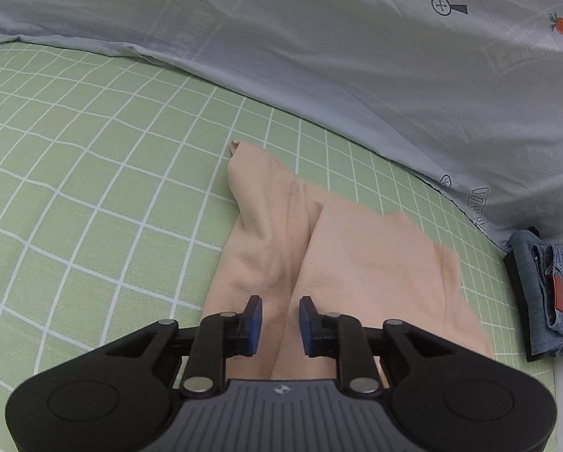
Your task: Fold clothes
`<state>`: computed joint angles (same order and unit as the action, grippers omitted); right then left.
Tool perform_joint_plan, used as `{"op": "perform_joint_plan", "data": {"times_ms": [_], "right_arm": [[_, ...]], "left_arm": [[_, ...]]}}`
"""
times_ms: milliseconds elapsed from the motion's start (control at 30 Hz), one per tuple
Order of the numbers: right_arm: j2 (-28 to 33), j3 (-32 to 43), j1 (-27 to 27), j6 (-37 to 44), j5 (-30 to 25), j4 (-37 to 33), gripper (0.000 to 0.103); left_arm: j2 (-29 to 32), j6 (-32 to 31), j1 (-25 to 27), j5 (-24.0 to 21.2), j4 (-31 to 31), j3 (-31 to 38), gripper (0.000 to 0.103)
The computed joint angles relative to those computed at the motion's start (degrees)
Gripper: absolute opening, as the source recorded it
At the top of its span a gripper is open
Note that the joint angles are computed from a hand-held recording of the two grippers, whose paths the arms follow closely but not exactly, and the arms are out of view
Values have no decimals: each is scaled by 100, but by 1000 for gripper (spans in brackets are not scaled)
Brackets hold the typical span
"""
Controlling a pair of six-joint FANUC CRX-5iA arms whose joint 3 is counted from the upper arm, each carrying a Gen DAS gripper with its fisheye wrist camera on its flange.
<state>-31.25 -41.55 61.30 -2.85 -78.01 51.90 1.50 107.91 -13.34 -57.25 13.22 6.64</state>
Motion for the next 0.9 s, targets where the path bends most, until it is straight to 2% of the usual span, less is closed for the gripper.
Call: {"op": "perform_joint_plan", "data": {"times_ms": [133, 267, 433, 533, 900], "right_arm": [[41, 72, -8, -101, -47, -62, 103], [204, 501, -73, 33, -244, -494, 103], [129, 494, 278, -524, -808, -298, 103], [37, 469, 461, -761, -1128, -380, 103], [109, 406, 878, -1558, -2426, -804, 103]], "left_arm": [[-43, -297, -173, -234, -232, 199, 30], [-65, -410, -360, -573, -397, 343, 35], [-196, -431, -542, -964, -515, 363, 45], [-300, -491, -637, -1094, -599, 356, 47], [-594, -500, -878, -1303, -903, 390, 55]]}}
